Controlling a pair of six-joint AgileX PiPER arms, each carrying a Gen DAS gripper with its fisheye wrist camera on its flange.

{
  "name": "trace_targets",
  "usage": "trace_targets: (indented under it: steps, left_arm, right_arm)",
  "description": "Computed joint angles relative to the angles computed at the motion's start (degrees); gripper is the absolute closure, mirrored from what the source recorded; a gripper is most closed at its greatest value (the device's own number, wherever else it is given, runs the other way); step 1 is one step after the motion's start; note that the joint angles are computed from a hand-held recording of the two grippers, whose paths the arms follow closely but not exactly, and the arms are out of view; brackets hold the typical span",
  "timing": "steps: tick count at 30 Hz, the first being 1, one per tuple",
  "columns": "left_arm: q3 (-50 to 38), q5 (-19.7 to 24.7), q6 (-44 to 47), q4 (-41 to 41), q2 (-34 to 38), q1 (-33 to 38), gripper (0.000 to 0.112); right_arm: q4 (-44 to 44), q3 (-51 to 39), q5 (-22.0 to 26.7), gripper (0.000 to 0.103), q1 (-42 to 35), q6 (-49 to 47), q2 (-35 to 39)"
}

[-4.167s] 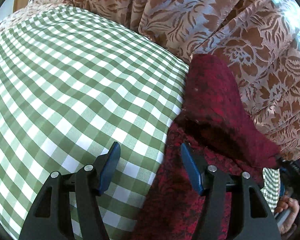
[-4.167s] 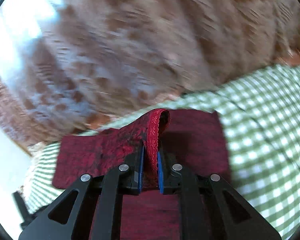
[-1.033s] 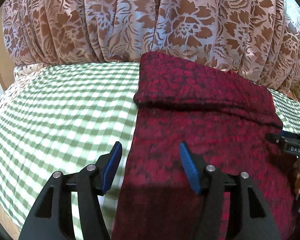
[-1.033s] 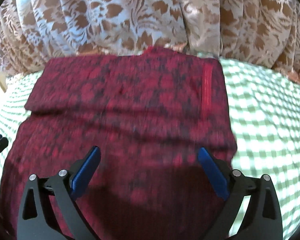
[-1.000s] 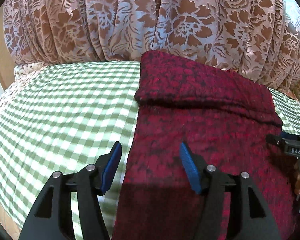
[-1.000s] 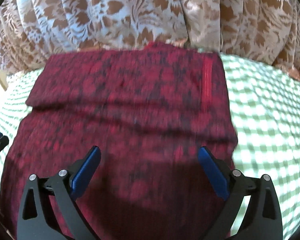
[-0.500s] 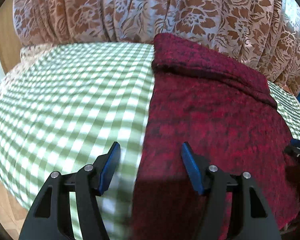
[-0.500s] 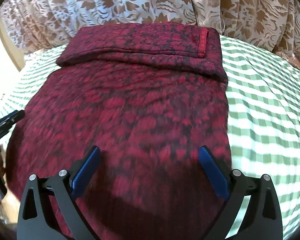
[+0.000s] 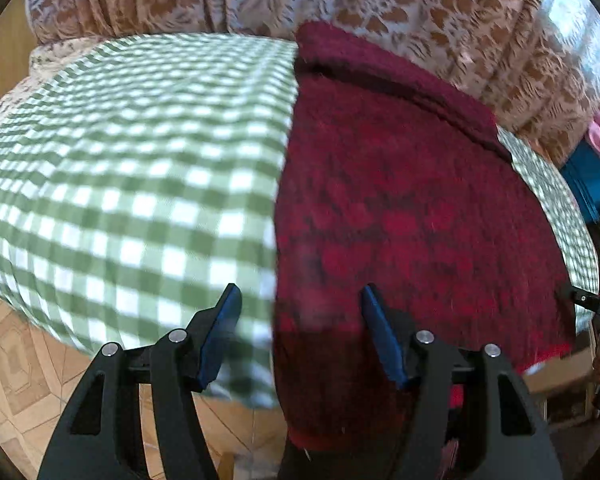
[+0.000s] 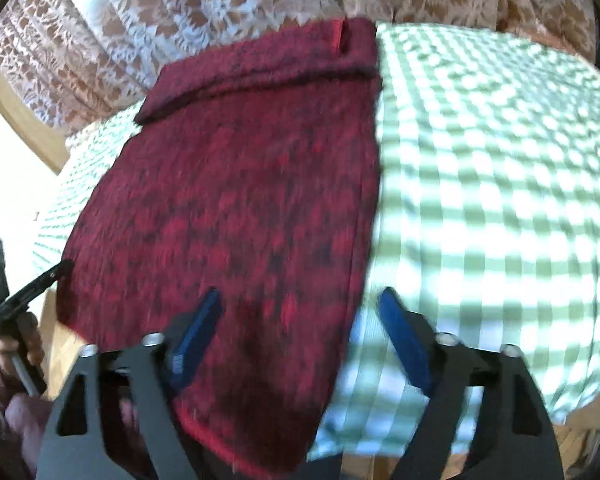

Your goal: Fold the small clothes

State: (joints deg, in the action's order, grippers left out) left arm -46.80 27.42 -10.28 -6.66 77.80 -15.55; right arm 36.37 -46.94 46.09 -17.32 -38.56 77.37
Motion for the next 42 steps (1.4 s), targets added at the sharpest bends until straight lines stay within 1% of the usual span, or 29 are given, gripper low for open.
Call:
trace_targets:
  steps: [1,2,3,4,5,7,8,11,13,15,16,17,18,20,22,26,29,30,31,32,33,34,36,37,38,39,40,41,42]
  left_arm:
    - [0.73,0.03,2.3,-2.33,-0.44,0.21,0.061]
    - [1.52,-0.09,5.4,-5.75,-0.85,0.77,0.073]
    - [1.76,0.12,8.09,-8.46,-0.99,1.42,0.079]
    - [1.74,0.52,10.85,-11.0,-1.11,1.92,0.091]
    - [1.41,1.08,12.99,-12.68,-1.43,2.15,0.095]
    - [0.85,2.56,20.15,-19.02,-3.53,3.81,0.097]
    - [-0.07,4.32,24.7,-23.15,-4.58,5.31,0.097]
    - [-4.37,11.2,36.08,-36.69,-3.7,11.86,0.098]
    - [-7.46,13.31,39.2,-40.96,-1.86,14.05,0.098]
    - [-12.11,14.63,39.76,-43.18,1.81,14.78,0.098]
    - [-14.09,14.34,39.61,-43.57,3.79,14.36,0.099]
    - [-17.19,13.68,37.91,-42.3,6.42,13.48,0.099]
    - [-19.08,13.47,36.97,-41.55,8.13,13.12,0.099]
    - [-24.65,12.44,33.13,-39.26,12.81,11.47,0.099]
    - [-30.18,13.02,29.49,-36.8,17.06,10.85,0.099]
    - [-40.77,13.99,19.37,-29.8,25.21,9.22,0.098]
    - [-48.9,16.55,12.86,-25.08,31.1,8.69,0.094]
    - [-51.04,17.84,11.81,-25.18,32.8,9.01,0.093]
    - [-52.64,19.2,11.71,-26.12,34.05,9.52,0.09]
    - [-54.35,20.7,11.58,-27.72,35.23,10.24,0.082]
    - [-54.71,21.21,12.22,-29.54,35.52,10.97,0.078]
    - [-54.55,21.34,13.37,-32.47,35.46,12.09,0.072]
    - [-52.79,20.67,15.67,-36.86,34.57,13.74,0.059]
    - [-50.9,18.73,15.62,-37.21,33.29,14.16,0.043]
    - [-49.36,16.29,14.3,-35.7,31.99,14.28,0.036]
    - [-47.65,14.68,14.96,-35.91,30.73,15.02,0.036]
    - [-46.55,14.83,17.3,-38.14,30.12,16.31,0.036]
    - [-44.85,14.12,18.42,-38.91,29.11,17.21,0.036]
    - [-43.74,13.31,18.62,-38.22,28.37,17.51,0.036]
  right_arm:
    - [-0.12,1.0,1.41,0.045,-0.31,-0.41,-0.46]
    - [-0.25,2.05,2.38,0.053,-0.31,-0.66,-1.02]
    - [-0.06,3.21,2.97,0.055,-0.31,-1.23,-1.52]
    - [0.42,4.22,2.96,0.059,-0.3,-1.94,-1.91]
    - [0.8,4.86,2.8,0.07,-0.12,-2.31,-2.11]
    - [2.12,4.35,4.64,0.08,-0.16,-2.15,-1.87]
    - [3.06,3.67,5.95,0.083,-0.3,-2.62,-2.14]
    - [10.98,-0.69,13.17,0.084,-4.07,-7.19,-2.42]
    - [14.1,-3.29,14.3,0.084,-4.52,-7.97,-1.89]
    - [17.36,-6.01,14.6,0.084,-4.49,-8.57,-0.38]
    - [18.74,-7.49,14.34,0.084,-4.21,-8.51,0.84]
    - [19.52,-8.7,13.46,0.084,-3.66,-8.2,1.93]
    - [19.65,-10.61,11.33,0.084,-2.23,-6.91,3.87]
    - [19.85,-13.16,9.94,0.084,-1.87,-6.04,6.79]
    - [20.01,-16.45,6.76,0.084,-0.13,-3.87,10.72]
    - [17.26,-25.13,4.4,0.084,1.77,3.72,19.53]
    - [14.24,-29.99,3.68,0.084,2.79,9.45,24.3]
    - [13.63,-31.59,4.07,0.084,2.85,11.52,25.98]
    - [13.84,-32.38,4.3,0.084,2.76,12.77,26.99]
    - [14.8,-33.43,4.75,0.082,2.49,13.09,28.24]
    - [15.51,-33.71,4.82,0.082,2.4,12.97,28.58]
    - [16.38,-33.87,5.05,0.078,2.15,12.57,28.83]
    - [19.52,-34.64,6.61,0.068,1.08,11.15,29.82]
    - [21.03,-34.57,7.15,0.061,0.53,10.31,30.0]
    - [22.37,-34.43,7.56,0.049,0.11,9.6,30.07]
    - [25.38,-34.32,8.2,0.041,-0.63,7.99,30.49]
    - [26.81,-33.93,8.08,0.027,-0.94,7.13,30.3]
    - [27.73,-33.67,7.25,0.022,-1.05,6.6,29.9]
    - [27.67,-33.25,5.55,0.019,-0.93,6.62,28.99]
